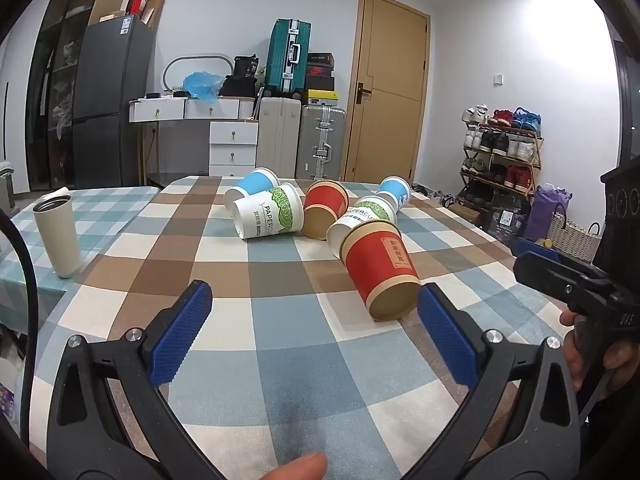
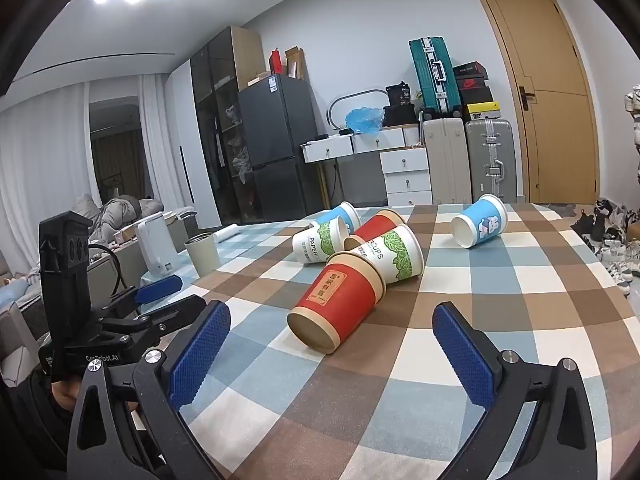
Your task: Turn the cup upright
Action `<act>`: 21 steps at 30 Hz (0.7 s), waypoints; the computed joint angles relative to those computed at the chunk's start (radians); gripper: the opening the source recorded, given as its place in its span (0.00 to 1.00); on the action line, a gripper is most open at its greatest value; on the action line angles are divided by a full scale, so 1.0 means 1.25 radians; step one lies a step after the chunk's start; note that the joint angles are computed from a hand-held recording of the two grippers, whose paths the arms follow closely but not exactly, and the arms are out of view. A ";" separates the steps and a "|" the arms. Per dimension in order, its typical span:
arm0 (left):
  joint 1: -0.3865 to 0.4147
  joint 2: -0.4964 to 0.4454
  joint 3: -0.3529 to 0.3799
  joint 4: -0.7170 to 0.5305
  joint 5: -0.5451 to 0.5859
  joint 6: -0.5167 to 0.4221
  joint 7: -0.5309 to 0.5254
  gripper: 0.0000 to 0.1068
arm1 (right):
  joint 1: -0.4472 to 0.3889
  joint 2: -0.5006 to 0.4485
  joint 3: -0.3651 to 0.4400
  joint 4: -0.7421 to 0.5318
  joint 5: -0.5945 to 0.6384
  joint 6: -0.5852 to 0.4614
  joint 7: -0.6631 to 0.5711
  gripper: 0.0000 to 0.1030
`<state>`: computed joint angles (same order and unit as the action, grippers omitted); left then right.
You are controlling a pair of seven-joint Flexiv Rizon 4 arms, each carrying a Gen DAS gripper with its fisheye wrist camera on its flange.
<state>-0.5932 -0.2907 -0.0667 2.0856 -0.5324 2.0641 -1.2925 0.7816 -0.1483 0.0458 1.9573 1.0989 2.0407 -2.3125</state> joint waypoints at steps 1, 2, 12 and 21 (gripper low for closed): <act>0.004 0.000 -0.003 0.000 0.004 0.000 -0.004 0.96 | -0.001 0.000 0.001 0.000 -0.002 0.000 0.002 1.00; 0.003 0.000 -0.001 0.000 0.006 0.002 -0.003 0.96 | 0.000 0.000 0.001 0.000 -0.001 0.000 0.001 1.00; -0.010 -0.005 0.005 -0.002 -0.009 0.011 0.018 0.96 | 0.041 0.019 -0.050 -0.027 0.094 -0.033 -0.103 1.00; -0.006 -0.004 0.000 -0.001 -0.013 0.013 0.024 0.96 | 0.011 0.012 -0.020 -0.024 0.078 -0.029 -0.087 1.00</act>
<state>-0.6012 -0.2960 -0.0666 2.0844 -0.5481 2.0808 -1.2622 0.7950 -0.1327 0.0211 1.9276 1.1967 2.0044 -2.4213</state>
